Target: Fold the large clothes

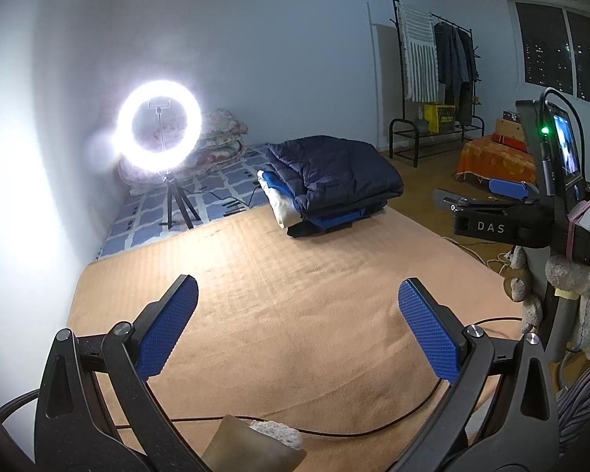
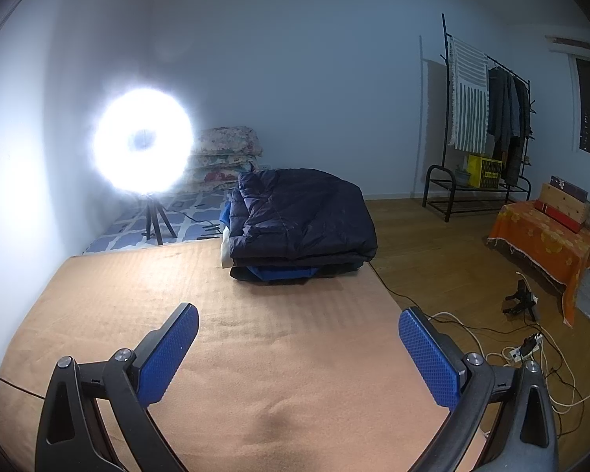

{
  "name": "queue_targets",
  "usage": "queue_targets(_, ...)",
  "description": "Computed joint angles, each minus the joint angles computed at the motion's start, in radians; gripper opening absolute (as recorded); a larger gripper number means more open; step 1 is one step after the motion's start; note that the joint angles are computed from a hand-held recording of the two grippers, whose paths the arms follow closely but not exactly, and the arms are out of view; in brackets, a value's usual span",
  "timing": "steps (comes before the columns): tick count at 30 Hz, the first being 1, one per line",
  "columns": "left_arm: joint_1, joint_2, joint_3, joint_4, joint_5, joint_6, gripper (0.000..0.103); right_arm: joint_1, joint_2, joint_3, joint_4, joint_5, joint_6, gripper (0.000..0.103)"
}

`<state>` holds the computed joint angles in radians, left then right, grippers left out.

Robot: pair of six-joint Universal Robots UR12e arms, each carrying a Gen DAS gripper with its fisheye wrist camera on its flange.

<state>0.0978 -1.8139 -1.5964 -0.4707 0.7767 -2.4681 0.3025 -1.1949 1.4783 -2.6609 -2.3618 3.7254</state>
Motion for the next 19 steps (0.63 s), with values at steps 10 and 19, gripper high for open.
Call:
queue_targets(10,-0.003,-0.015,0.016,0.004,0.046,-0.039,0.103,-0.001,-0.002,0.005,0.0,0.005,-0.005,0.103)
queue_targets(19,-0.008,-0.018,0.002,0.065,0.065,-0.058,0.103,-0.004,-0.001,0.006,-0.002,0.01,-0.025,0.103)
